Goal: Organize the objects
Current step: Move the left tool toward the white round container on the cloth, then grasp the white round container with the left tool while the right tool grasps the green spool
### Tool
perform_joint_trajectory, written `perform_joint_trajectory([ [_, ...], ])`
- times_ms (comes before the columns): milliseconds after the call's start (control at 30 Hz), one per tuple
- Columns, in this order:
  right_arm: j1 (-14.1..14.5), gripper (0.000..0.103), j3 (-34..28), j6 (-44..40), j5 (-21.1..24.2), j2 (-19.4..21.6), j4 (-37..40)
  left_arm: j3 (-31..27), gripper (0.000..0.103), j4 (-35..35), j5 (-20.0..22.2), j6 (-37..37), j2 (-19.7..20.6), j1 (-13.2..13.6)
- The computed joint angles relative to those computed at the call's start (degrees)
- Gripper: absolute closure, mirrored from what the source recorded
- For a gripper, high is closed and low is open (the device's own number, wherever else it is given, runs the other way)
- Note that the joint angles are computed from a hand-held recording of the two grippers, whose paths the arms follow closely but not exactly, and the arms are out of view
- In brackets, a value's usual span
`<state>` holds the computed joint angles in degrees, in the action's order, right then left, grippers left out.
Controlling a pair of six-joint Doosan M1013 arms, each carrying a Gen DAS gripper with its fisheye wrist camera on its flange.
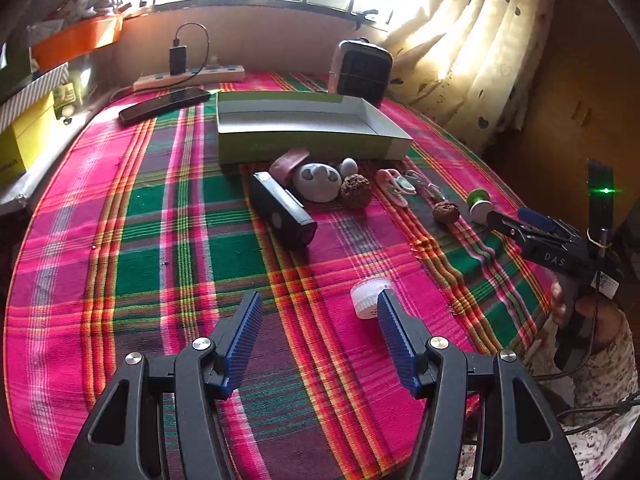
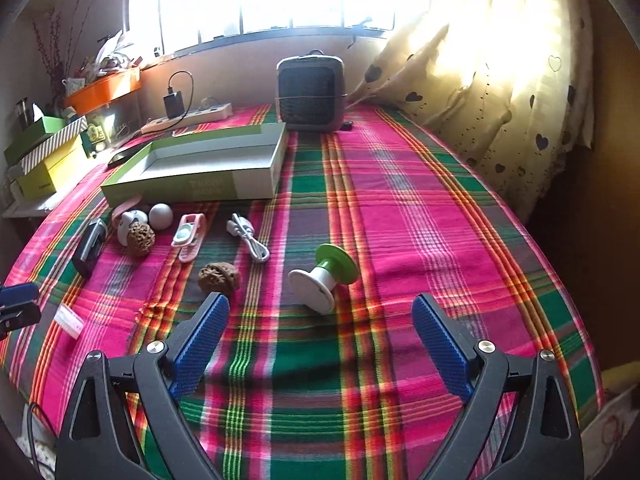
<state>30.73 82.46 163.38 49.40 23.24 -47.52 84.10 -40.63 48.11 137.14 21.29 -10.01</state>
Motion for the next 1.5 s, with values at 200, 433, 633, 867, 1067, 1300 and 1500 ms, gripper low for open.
perform_joint_trajectory([
  [200, -0.9, 0.016, -0.8, -2.9, 0.1, 0.6, 1.7, -1.1, 0.045, -0.6, 3.5, 2.5, 0.9, -1.2],
  [433, -1.7, 0.017, -1.1, -5.8, -0.8, 0.9, 4.2, -1.9, 0.045, 2.4, 4.1, 1.6, 1.5, -2.3],
  [633, -2.2, 0.02, -1.6, -7.2, -0.6, 1.2, 5.9, -2.1, 0.045, 5.3, 1.9, -1.2, 1.7, -2.7],
  [867, -2.7, 0.023, -2.1, -8.9, -0.3, 1.6, 7.4, -1.9, 0.049, 5.5, 2.3, -1.6, 1.8, -2.8],
  [1067, -2.9, 0.032, -2.2, -9.8, -0.4, 1.7, 8.6, -2.0, 0.058, 5.8, 1.9, -2.4, 1.9, -2.7],
  [1300, -2.9, 0.051, -2.2, -10.7, -1.0, 1.7, 8.7, -2.1, 0.069, 6.2, 1.2, -3.5, 1.9, -2.6],
  [1500, -2.8, 0.058, -2.0, -10.5, -1.4, 1.6, 8.6, -2.0, 0.073, 6.3, 0.7, -3.8, 1.9, -2.5],
])
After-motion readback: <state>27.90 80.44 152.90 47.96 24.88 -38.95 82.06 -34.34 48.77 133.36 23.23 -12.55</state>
